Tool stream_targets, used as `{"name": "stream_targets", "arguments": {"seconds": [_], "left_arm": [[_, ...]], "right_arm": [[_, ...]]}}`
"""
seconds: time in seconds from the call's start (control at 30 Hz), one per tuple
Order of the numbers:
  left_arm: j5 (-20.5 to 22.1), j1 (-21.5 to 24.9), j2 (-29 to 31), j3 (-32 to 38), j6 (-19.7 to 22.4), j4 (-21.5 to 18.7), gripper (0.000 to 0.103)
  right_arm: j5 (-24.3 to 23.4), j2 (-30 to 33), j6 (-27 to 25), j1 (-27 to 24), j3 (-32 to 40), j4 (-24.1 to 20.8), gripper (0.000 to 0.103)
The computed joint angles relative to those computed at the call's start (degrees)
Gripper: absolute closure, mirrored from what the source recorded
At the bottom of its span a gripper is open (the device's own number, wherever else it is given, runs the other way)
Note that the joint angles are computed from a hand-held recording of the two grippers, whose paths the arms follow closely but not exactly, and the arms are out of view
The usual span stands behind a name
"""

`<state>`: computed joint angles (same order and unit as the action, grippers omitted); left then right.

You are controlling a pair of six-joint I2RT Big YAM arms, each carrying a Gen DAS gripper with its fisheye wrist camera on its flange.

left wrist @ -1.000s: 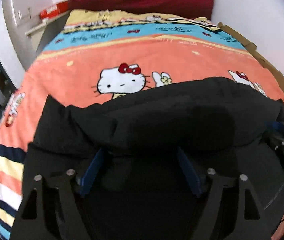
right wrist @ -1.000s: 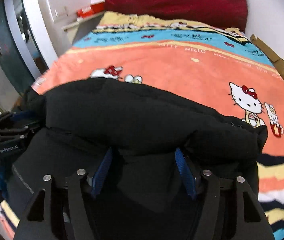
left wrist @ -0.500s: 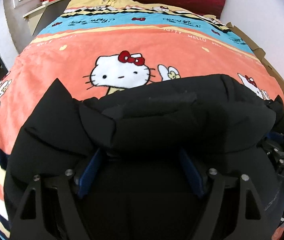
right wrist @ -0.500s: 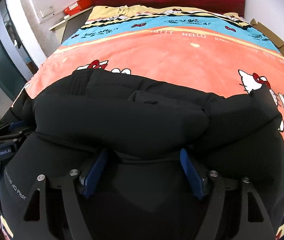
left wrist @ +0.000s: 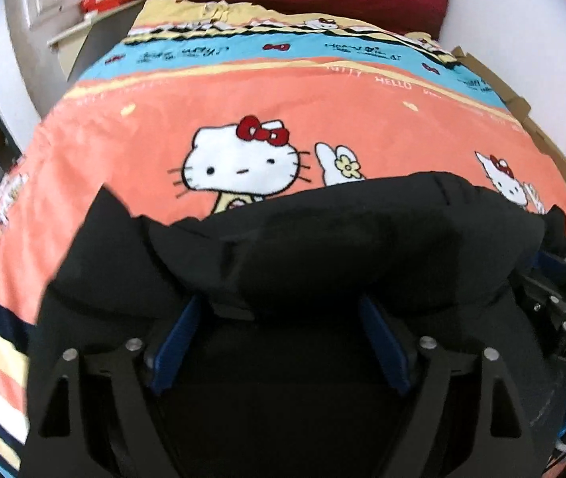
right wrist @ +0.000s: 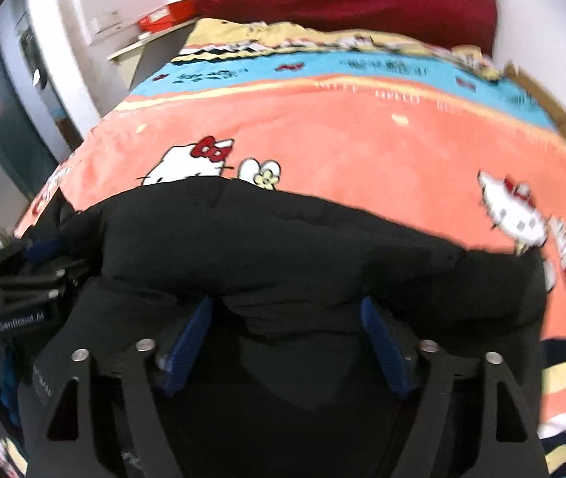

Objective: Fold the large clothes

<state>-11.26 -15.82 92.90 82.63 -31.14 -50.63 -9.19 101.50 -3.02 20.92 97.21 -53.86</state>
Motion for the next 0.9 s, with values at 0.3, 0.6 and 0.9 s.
{"name": "stream_targets", "arguments": {"seconds": [0.3,0.6,0.9], "left_arm": [[-1.67,-0.86,-4.75,-4.0,-1.14,1.02,0.021],[0.91,1.76,-15.67,-17.71,-2.68,5.46,0.021],[0.21,1.35,-15.66,-18.8,-3.55,5.03,0.019]], "right_arm": [[2.27,-5.49,-2.81,0.59,-5.61,3.67,0.027],[-2.77,-13.8,-3.53,-5.81,-17.15,7.19,0.028],[-2.43,-12.55,-0.56,-6.69,-18.7,7.5,0.026]]}}
